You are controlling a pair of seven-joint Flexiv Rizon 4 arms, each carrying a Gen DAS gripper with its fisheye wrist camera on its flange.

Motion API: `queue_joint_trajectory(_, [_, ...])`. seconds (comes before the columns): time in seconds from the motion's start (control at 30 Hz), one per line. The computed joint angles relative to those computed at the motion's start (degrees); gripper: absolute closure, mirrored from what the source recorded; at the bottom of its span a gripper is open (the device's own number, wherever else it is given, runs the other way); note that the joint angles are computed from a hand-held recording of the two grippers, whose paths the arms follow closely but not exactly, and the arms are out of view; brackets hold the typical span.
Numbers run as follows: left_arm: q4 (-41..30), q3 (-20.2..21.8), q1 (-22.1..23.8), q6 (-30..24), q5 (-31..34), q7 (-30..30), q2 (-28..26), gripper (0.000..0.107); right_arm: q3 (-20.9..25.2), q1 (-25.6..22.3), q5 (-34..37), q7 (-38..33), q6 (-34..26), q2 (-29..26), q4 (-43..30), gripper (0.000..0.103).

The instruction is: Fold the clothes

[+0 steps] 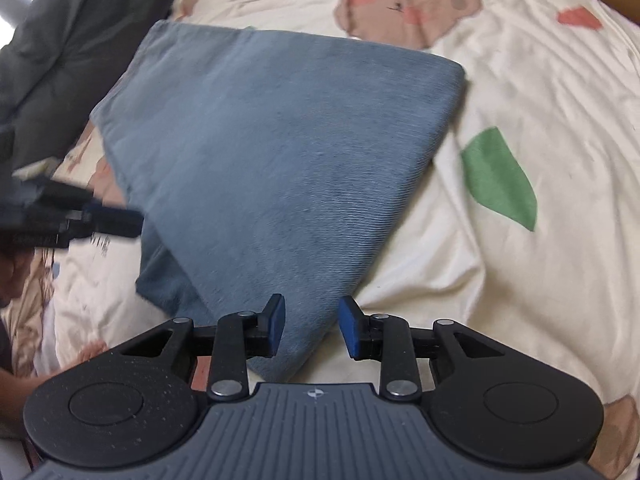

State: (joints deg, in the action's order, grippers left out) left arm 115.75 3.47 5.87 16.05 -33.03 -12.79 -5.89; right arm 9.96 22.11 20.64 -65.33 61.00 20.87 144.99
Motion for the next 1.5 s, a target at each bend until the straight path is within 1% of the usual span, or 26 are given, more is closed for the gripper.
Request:
queue_joint_trajectory(0.13, [0.99, 0.19, -0.22, -0.93, 2.44, -0.5, 0.13, 0.096, 0.52, -1.28, -0.91, 3.66, 0.42, -1.65, 0.36, 0.067])
queue_joint_trajectory(0.23, [2.62, 0.54, -0.28, 0.94, 3.69, -0.4, 0.39, 0.097, 0.29, -1.13, -0.22, 4.69, 0.9, -2.52, 0.59, 0.067])
queue_joint_trajectory(0.37, [3.56, 0.44, -0.15, 2.65, 3.12, -0.13, -0.16, 0.102, -0.53, 0.31, 4.16, 3.79, 3.47, -3.73, 0.71, 0.067])
queue_joint_trajectory(0.5, [3.78, 0.16, -0.22, 3.01, 2.98, 0.41, -0.26, 0.102, -0.9, 1.45, 8.65, 2.92, 7.88, -5.71, 0.86, 0.067])
queue_joint_trajectory(0.6, [3.61, 0.3, -0.08, 2.46, 3.07, -0.22, -0.04, 0.102, -2.39, 2.19, 13.91, 1.26, 8.54, -5.63, 0.27, 0.067])
queue_joint_trajectory(0.67, [2.93, 0.48, 0.28, 1.24, 3.02, -1.53, -0.23, 0.102, -3.64, 2.32, 17.21, -0.66, 7.6, -4.45, -0.28, 0.069])
queue_joint_trajectory(0.73, [1.84, 0.8, 1.07, -0.71, 2.6, -2.59, -0.72, 0.101, -4.38, 2.41, 20.41, -2.51, 7.77, -3.23, -0.57, 0.069])
queue_joint_trajectory(0.77, [1.46, 0.99, 1.48, -1.33, 2.45, -2.8, -0.86, 0.098, -4.74, 2.5, 21.98, -3.43, 8.01, -2.62, -0.68, 0.069])
queue_joint_trajectory(0.8, [1.23, 1.16, 1.83, -1.61, 2.3, -2.87, -0.91, 0.095, -4.64, 2.47, 23.1, -3.88, 8.81, -2.27, -0.63, 0.069])
queue_joint_trajectory(0.93, [-0.19, 1.5, 3.06, -2.35, 1.85, -3.42, -1.56, 0.095, -3.62, 2.41, 25.92, -3.07, 13.63, -3.1, -0.03, 0.069])
queue_joint_trajectory(0.97, [-0.47, 1.53, 3.28, -2.2, 1.64, -3.68, -1.69, 0.095, -3.52, 2.49, 26.62, -2.74, 14.8, -3.52, 0.09, 0.069])
queue_joint_trajectory(1.03, [-0.62, 1.46, 3.42, -0.81, 0.63, -4.66, -1.8, 0.092, -3.91, 2.88, 28.35, -2.81, 16.74, -4.55, 0.1, 0.069])
queue_joint_trajectory(1.13, [-0.49, 1.11, 3.32, 2.53, -1.71, -5.97, -2.18, 0.088, -5.88, 4.1, 33.95, -6.2, 19.12, -6.97, -1.11, 0.069])
queue_joint_trajectory(1.2, [0.03, 0.83, 3.03, 6.05, -2.5, -4.27, -1.93, 0.087, -6.38, 3.91, 37.69, -8.86, 20.04, -8.51, -2.28, 0.069])
queue_joint_trajectory(1.23, [-0.13, 0.71, 3.08, 6.51, -2.88, -3.53, -2.05, 0.087, -6.59, 3.6, 39.57, -10.42, 20.03, -9.21, -2.95, 0.068])
queue_joint_trajectory(1.33, [-1.0, 0.44, 3.31, 7.04, -4.27, -3.6, -2.71, 0.087, -7.58, 2.25, 45.35, -16.0, 18.62, -10.97, -4.99, 0.072])
queue_joint_trajectory(1.37, [-0.96, 0.29, 3.21, 7.69, -4.86, -3.47, -2.69, 0.087, -8.04, 1.65, 47.64, -18.43, 17.83, -11.35, -5.57, 0.074])
queue_joint_trajectory(1.43, [-0.85, -0.12, 2.97, 9.12, -6.71, -2.48, -2.61, 0.087, -8.43, 0.47, 51.69, -23.44, 16.66, -12.27, -6.8, 0.075])
queue_joint_trajectory(1.5, [-0.86, -0.52, 2.6, 10.66, -8.36, -2.11, -2.87, 0.087, -8.18, -0.88, 54.12, -27.24, 15.66, -13.12, -7.82, 0.076])
